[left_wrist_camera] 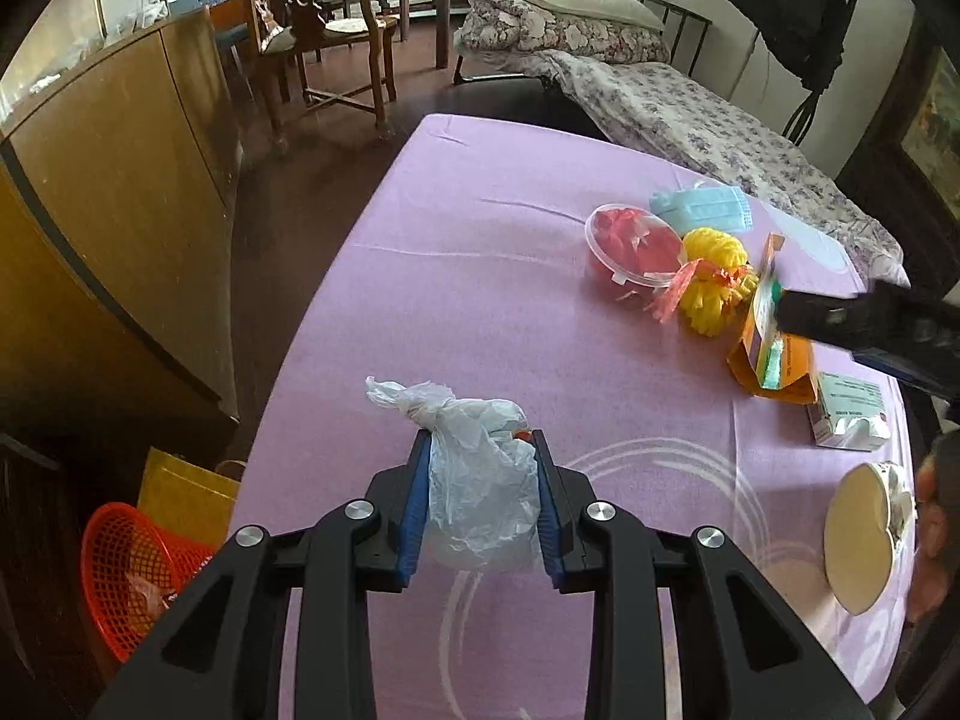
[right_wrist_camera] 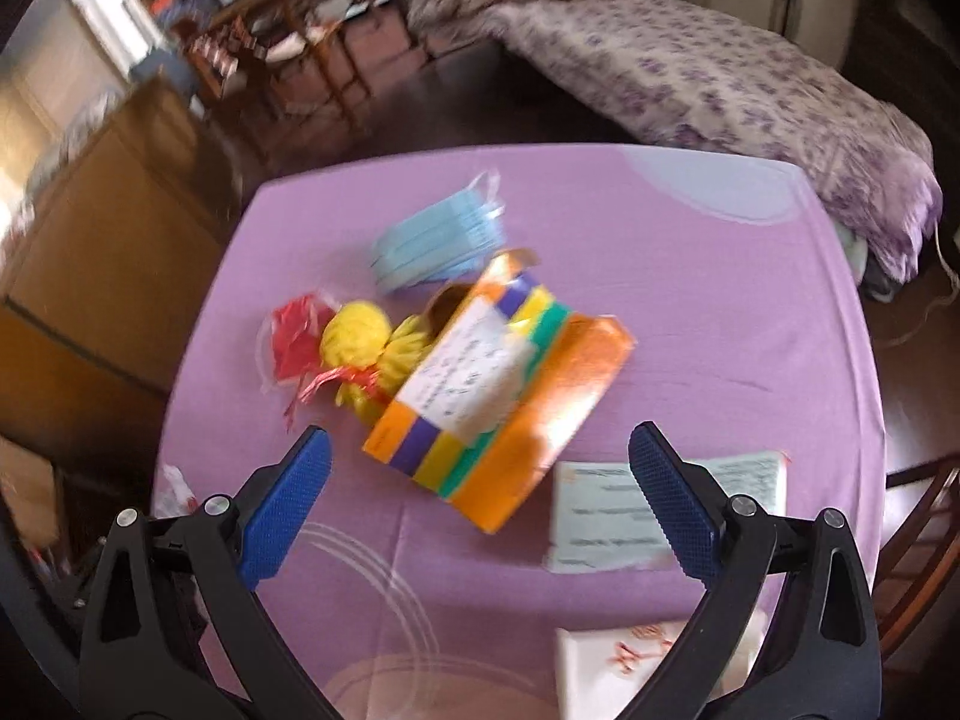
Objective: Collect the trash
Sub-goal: 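Grasp the orange-green carton with the right gripper while the left holds the plastic bag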
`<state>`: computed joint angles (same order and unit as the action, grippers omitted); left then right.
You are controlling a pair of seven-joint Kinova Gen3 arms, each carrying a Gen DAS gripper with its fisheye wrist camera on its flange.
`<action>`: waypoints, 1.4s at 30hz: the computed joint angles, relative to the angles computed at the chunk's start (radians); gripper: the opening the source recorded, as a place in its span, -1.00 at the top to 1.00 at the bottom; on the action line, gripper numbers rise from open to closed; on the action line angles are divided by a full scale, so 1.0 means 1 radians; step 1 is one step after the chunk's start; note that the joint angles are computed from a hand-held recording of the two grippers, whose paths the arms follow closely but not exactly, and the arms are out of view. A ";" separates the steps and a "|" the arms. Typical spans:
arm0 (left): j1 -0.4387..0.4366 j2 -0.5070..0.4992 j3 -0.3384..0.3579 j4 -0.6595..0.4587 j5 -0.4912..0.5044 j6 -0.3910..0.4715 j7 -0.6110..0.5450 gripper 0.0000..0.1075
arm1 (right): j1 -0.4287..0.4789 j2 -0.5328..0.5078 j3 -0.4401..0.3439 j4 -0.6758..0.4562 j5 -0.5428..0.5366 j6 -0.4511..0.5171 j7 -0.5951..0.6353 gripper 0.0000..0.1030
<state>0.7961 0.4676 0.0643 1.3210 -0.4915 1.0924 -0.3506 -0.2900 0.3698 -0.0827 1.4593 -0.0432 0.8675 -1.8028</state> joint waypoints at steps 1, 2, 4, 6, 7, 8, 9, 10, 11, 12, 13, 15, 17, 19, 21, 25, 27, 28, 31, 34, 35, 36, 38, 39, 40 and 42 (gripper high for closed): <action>-0.002 -0.002 0.001 0.004 0.002 -0.004 -0.001 0.42 | -0.017 0.011 0.005 -0.015 0.018 0.013 -0.013 -0.86; -0.001 -0.003 0.002 0.006 0.001 -0.005 -0.003 0.42 | -0.032 0.023 0.010 -0.032 0.035 0.028 -0.026 -0.85; -0.004 -0.007 0.003 0.011 0.002 -0.012 -0.007 0.42 | -0.060 0.047 0.023 -0.067 0.070 0.061 -0.058 -0.85; -0.009 -0.012 0.005 0.020 0.008 -0.023 -0.006 0.42 | -0.083 0.071 0.033 -0.100 0.101 0.098 -0.088 -0.85; -0.012 -0.014 0.006 0.023 0.012 -0.029 -0.006 0.42 | -0.087 0.075 0.033 -0.106 0.109 0.106 -0.094 -0.82; -0.015 -0.017 0.007 0.027 0.014 -0.033 -0.007 0.42 | -0.087 0.077 0.032 -0.110 0.112 0.112 -0.094 -0.77; -0.018 -0.019 0.007 0.030 0.018 -0.038 -0.007 0.42 | -0.082 0.080 0.028 -0.112 0.111 0.119 -0.089 -0.74; -0.020 -0.021 0.008 0.033 0.021 -0.042 -0.006 0.42 | -0.071 0.078 0.021 -0.110 0.103 0.123 -0.075 -0.66; -0.023 -0.023 0.008 0.037 0.026 -0.044 -0.004 0.42 | -0.061 0.075 0.016 -0.106 0.095 0.122 -0.060 -0.63; -0.025 -0.025 0.008 0.038 0.028 -0.046 -0.003 0.42 | -0.053 0.065 0.010 -0.095 0.089 0.117 -0.041 -0.61; -0.029 -0.027 0.010 0.041 0.033 -0.050 -0.005 0.42 | -0.041 0.055 0.001 -0.084 0.078 0.109 -0.015 -0.50; -0.036 -0.029 0.011 0.044 0.041 -0.056 -0.006 0.42 | -0.024 0.031 -0.012 -0.063 0.054 0.099 0.030 -0.31; -0.043 -0.032 0.013 0.049 0.051 -0.065 -0.006 0.42 | -0.010 0.020 -0.018 -0.061 0.029 0.111 0.065 -0.14; -0.047 -0.031 0.015 0.048 0.057 -0.068 -0.011 0.42 | -0.020 0.023 -0.006 -0.070 0.038 0.124 0.063 -0.13; -0.045 -0.030 0.015 0.045 0.057 -0.070 -0.012 0.42 | -0.037 0.035 0.008 -0.085 0.057 0.129 0.041 -0.18; -0.040 -0.024 0.013 0.039 0.054 -0.062 -0.017 0.41 | -0.070 0.074 0.027 -0.140 0.096 0.167 -0.010 -0.35; -0.047 -0.026 0.014 0.043 0.065 -0.069 -0.019 0.41 | -0.088 0.094 0.037 -0.168 0.121 0.188 -0.038 -0.42; -0.049 -0.028 0.014 0.047 0.069 -0.073 -0.019 0.41 | -0.092 0.101 0.039 -0.176 0.131 0.191 -0.046 -0.46; -0.057 -0.032 0.015 0.054 0.077 -0.085 -0.023 0.41 | -0.097 0.122 0.040 -0.201 0.146 0.209 -0.055 -0.55; -0.058 -0.033 0.015 0.056 0.079 -0.090 -0.029 0.41 | -0.086 0.149 0.037 -0.231 0.135 0.239 -0.054 -0.56; -0.058 -0.034 0.016 0.057 0.079 -0.092 -0.030 0.41 | -0.072 0.155 0.030 -0.235 0.116 0.243 -0.047 -0.56; -0.057 -0.035 0.015 0.057 0.079 -0.092 -0.029 0.41 | -0.067 0.155 0.028 -0.234 0.109 0.245 -0.044 -0.54; -0.057 -0.036 0.015 0.059 0.080 -0.094 -0.029 0.41 | -0.064 0.140 0.025 -0.212 0.107 0.225 -0.034 -0.39; -0.057 -0.036 0.015 0.059 0.081 -0.094 -0.028 0.41 | -0.060 0.131 0.022 -0.199 0.102 0.212 -0.028 -0.36; -0.056 -0.035 0.014 0.059 0.080 -0.093 -0.027 0.41 | -0.055 0.121 0.018 -0.185 0.094 0.200 -0.021 -0.27; -0.056 -0.035 0.014 0.058 0.080 -0.091 -0.026 0.41 | -0.038 0.101 0.010 -0.165 0.069 0.187 -0.006 -0.15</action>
<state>0.7402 0.4322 0.0783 1.3791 -0.4115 1.0012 -0.3766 -0.3280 0.4713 -0.0724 1.2938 0.0259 1.0540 -1.8088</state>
